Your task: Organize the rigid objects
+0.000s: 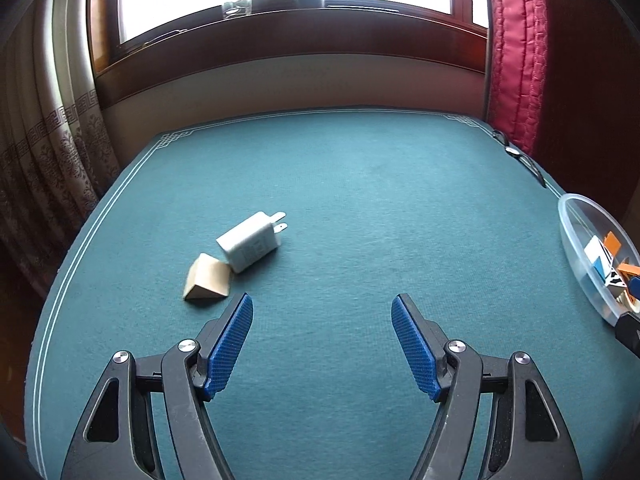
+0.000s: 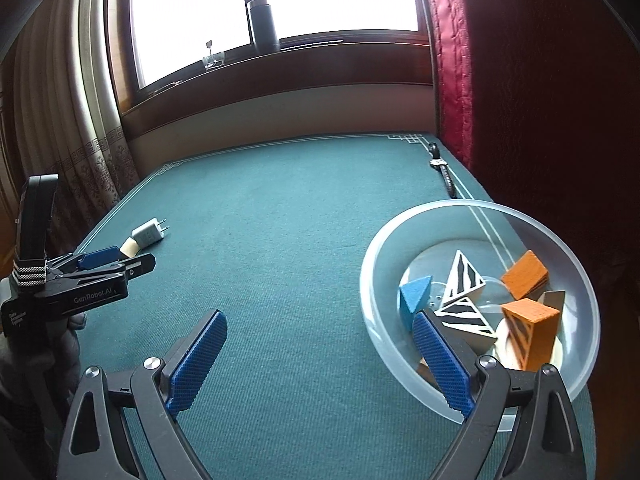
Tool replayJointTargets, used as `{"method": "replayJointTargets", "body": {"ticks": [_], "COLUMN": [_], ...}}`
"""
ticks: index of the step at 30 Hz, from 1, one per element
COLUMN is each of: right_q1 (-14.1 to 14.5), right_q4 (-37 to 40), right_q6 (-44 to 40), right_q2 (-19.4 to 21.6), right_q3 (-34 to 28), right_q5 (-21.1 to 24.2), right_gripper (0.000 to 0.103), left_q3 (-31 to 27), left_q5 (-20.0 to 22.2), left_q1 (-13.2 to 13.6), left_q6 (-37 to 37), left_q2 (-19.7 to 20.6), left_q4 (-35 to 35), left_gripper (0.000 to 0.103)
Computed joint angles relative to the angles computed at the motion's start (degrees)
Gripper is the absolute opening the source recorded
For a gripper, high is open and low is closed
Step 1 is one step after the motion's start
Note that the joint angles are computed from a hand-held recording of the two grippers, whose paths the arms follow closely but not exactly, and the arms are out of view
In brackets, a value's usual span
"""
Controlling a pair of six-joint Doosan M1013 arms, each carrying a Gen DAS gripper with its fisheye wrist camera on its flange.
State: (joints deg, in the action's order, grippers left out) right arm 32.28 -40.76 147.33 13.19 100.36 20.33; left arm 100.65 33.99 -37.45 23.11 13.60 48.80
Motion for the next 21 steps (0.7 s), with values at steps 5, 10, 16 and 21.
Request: {"method": "replayJointTargets", "body": {"ticks": [5, 10, 16, 21], "right_q1": [0.76, 1.42, 1.94, 2.07], "right_q4": [8.74, 18.83, 26.19, 30.87], "right_q6": [-10.4, -21.8, -30.81, -35.99], "right_q2": [1.34, 2.83, 4.13, 4.89], "right_q3": [-1.66, -3.33, -5.05, -6.22], "right_q5": [-0.64, -0.26, 0.77, 1.51], "right_gripper": [0.098, 0.098, 0.098, 0.098], "left_q3": [0.85, 1.21, 0.65, -0.24], "left_q5": [1.15, 2.8, 5.25, 5.82], "left_q1": [2.71, 5.19, 6.78, 7.27], "left_q6": [-0.44, -0.25, 1.77, 4.33], "left_q2": [-0.49, -0.62, 0.24, 1.53], "left_q4": [-1.4, -3.09, -3.4, -3.89], "left_gripper": [0.073, 0.073, 0.073, 0.073]}}
